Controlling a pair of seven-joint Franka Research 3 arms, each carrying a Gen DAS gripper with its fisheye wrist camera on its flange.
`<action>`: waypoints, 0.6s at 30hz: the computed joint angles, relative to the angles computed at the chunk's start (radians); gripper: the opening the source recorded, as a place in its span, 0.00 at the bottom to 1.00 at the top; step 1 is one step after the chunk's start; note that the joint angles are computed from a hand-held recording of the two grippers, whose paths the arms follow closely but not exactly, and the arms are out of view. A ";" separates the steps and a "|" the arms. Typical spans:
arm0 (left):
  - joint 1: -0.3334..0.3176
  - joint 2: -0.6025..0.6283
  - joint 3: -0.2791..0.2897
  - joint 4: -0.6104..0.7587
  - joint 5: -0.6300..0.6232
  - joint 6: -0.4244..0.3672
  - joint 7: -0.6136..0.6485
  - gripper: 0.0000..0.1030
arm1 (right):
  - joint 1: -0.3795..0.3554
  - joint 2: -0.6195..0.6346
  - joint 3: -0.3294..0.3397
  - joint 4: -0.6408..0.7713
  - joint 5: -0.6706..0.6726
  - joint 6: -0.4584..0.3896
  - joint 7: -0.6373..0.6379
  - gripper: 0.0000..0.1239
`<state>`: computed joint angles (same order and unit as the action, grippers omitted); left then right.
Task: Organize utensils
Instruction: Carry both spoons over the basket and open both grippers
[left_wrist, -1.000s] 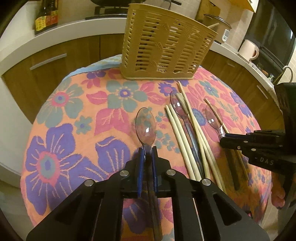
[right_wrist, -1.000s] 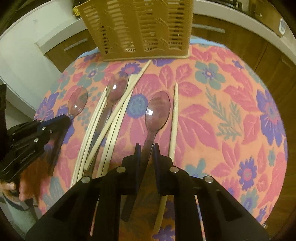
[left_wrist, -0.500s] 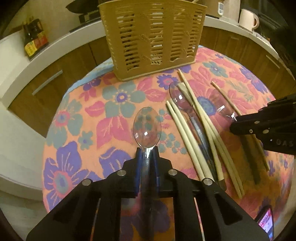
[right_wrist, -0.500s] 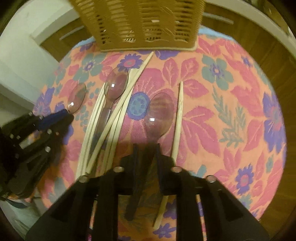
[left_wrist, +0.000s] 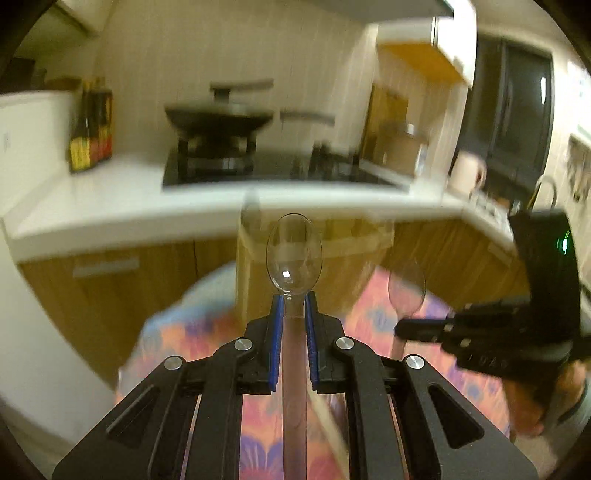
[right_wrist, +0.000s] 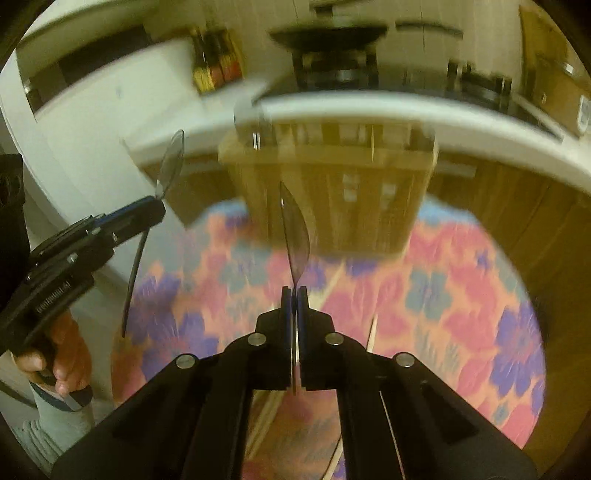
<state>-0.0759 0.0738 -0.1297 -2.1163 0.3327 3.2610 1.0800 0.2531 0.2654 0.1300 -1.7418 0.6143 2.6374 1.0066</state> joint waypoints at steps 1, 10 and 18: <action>-0.010 0.010 0.010 0.025 -0.013 0.010 0.007 0.09 | -0.009 0.002 0.010 0.019 0.032 0.011 -0.022 0.01; 0.004 0.176 0.009 0.260 -0.029 0.167 -0.002 0.09 | -0.059 0.062 0.061 0.212 0.276 0.043 -0.191 0.01; -0.229 0.383 0.232 0.478 -0.310 0.307 0.162 0.10 | 0.023 0.186 0.010 0.363 0.144 0.274 -0.073 0.01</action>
<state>-0.3053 0.4565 0.1024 -1.6385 0.0229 3.5675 1.2420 0.2765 0.4517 0.1399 -1.3788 0.7585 2.9114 0.9340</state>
